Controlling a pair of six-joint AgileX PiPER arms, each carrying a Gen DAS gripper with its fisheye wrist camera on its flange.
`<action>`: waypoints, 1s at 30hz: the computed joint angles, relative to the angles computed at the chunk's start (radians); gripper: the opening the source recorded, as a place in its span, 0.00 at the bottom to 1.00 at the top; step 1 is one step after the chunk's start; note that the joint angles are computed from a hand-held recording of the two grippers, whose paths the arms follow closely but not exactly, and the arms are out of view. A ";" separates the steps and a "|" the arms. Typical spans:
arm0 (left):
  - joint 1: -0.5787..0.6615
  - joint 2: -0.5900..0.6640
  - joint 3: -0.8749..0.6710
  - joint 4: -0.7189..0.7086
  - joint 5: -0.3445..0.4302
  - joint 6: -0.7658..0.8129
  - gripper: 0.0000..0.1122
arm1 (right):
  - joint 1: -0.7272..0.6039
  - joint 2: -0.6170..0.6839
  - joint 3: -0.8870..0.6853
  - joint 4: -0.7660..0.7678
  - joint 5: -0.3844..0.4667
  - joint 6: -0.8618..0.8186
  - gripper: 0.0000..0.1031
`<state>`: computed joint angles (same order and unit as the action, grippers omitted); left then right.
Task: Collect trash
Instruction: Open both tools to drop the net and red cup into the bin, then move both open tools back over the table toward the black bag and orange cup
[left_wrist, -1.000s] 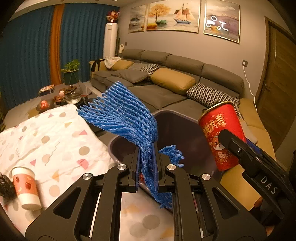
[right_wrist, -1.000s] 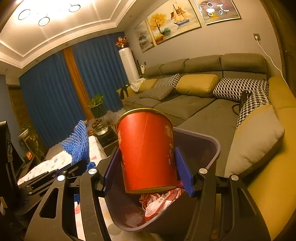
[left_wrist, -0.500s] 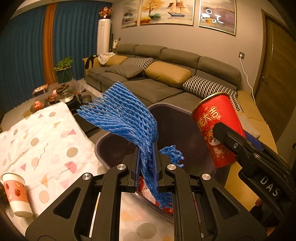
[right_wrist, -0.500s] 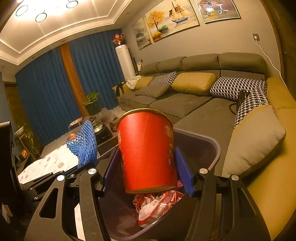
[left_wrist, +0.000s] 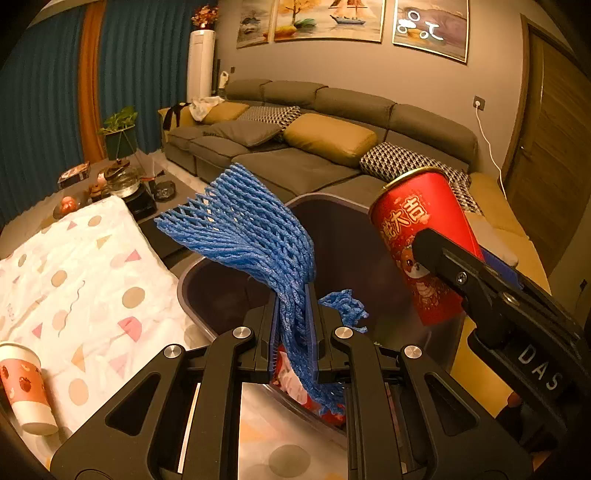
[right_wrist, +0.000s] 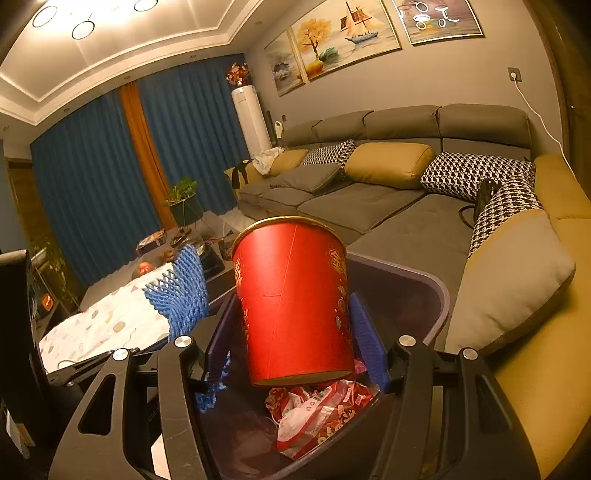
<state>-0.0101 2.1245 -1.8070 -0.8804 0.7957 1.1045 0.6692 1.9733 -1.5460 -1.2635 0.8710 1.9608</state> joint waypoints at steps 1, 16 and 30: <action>0.000 0.005 -0.009 0.001 0.010 0.000 0.11 | -0.002 0.001 -0.002 0.002 -0.002 -0.003 0.58; 0.044 0.000 0.021 -0.044 0.011 0.058 0.69 | 0.009 -0.054 0.070 -0.066 0.035 0.081 0.71; 0.201 -0.176 0.273 -0.131 -0.145 0.126 0.81 | 0.143 -0.054 0.072 -0.100 0.189 0.087 0.81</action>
<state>0.1907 1.9486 -1.5340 -1.0114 0.6509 1.2308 0.8121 1.9189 -1.4737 -1.3631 1.0598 2.0475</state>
